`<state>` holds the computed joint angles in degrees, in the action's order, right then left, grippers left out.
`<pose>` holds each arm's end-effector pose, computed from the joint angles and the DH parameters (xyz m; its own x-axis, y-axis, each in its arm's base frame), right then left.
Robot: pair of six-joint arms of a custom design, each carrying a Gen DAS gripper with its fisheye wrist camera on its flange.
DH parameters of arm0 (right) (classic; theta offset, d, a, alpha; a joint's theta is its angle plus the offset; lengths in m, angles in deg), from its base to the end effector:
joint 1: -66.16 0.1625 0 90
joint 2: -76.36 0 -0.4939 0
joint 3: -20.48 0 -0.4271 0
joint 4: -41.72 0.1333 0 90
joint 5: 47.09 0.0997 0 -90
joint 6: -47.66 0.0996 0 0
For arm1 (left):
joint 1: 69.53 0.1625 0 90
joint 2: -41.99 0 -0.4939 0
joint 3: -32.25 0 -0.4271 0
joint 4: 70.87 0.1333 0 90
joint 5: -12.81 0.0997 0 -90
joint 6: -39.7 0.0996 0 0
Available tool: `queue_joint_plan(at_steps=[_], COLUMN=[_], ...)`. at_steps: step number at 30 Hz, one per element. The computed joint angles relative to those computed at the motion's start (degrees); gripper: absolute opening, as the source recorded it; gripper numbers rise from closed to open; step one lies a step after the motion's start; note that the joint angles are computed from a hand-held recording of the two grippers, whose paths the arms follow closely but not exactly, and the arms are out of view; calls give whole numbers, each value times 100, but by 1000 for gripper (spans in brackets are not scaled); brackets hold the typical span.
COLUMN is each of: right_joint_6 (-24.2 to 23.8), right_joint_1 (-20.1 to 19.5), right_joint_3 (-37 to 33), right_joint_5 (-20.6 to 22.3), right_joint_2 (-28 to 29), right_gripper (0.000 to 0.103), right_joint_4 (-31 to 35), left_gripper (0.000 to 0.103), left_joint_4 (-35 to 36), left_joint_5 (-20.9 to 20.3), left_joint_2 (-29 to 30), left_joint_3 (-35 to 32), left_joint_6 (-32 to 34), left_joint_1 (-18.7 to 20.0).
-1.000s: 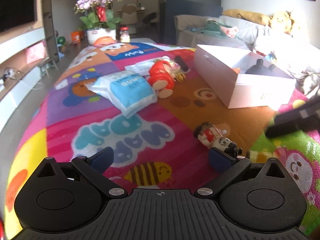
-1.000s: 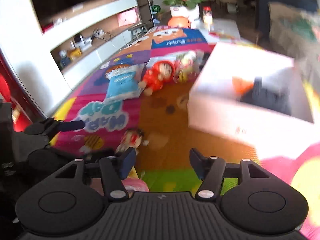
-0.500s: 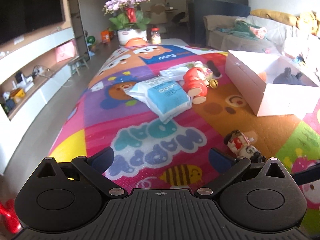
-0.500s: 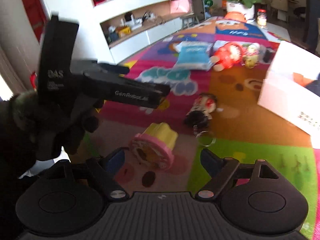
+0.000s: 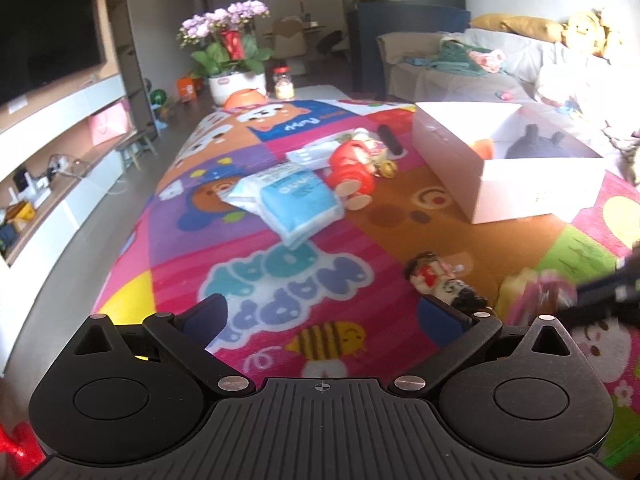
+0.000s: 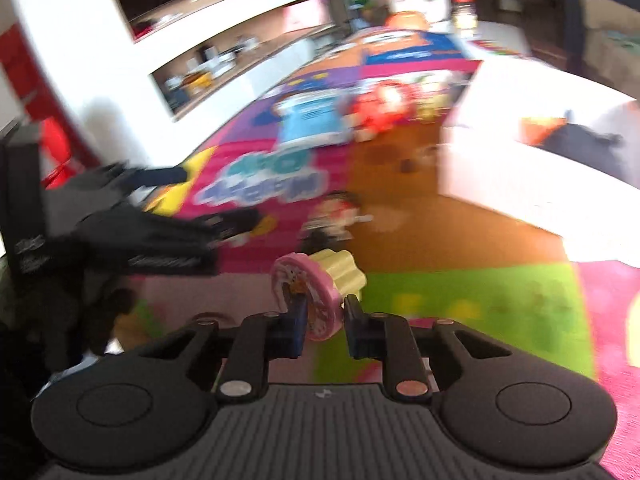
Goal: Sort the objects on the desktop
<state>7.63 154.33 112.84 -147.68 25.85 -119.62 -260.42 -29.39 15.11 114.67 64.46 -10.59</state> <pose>0.0904 -0.7705 0.2226 -0.7679 -0.4663 0.4391 -0.6088 0.7445 -0.2740 -0.2356 -0.7925 0.0548 -0.6082 0.1724 -0.7748 0.6892 0.5990 -0.4078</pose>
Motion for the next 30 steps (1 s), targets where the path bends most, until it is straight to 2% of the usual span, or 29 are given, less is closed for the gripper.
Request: queue_joint_plan(at_steps=[3, 5, 7, 10, 13, 15, 17, 19, 21, 23, 26, 30], right_joint_6=[-355, -572, -756, -1201, -1271, -1251, -1263, -1255, -1382, -1429, -1064, -595], right_joint_1=[40, 33, 37, 62, 43, 21, -11, -48, -52, -86, -197, -352], right_joint_3=[178, 263, 304, 363, 330, 291, 281, 278, 253, 219, 241, 406], right_joint_5=[-403, -308, -214, -316, -430, -449, -451, -456, -669, -834, -834, -686], right_joint_2=[75, 51, 74, 237, 322, 368, 406, 409, 491, 546, 468, 319], right_gripper=[19, 23, 46, 58, 67, 67, 62, 40, 35, 35, 36, 55], right_joint_4=[-1025, -1233, -1316, -1803, -1832, -1814, -1920, -2033, -2405, -2652, -2649, -2843], left_gripper=[103, 103, 103, 103, 103, 103, 103, 103, 103, 103, 103, 103], left_joint_4=[122, 181, 250, 315, 362, 427, 513, 596, 668, 733, 847, 985], left_joint_5=[-33, -23, -19, -49, -89, -111, -133, -159, -249, -460, -799, -1049], left_joint_2=[30, 49, 56, 48, 35, 37, 42, 43, 33, -4, -40, 52], left_joint_3=[-32, -51, -54, -29, 5, 1, -9, -14, -3, 41, 75, -68], left_joint_6=[-15, -6, -9, 44, 135, 146, 115, 81, 58, 50, 128, 334], left_joint_1=[-7, -11, -14, -21, -28, -24, -20, -14, 0, 22, 54, 71])
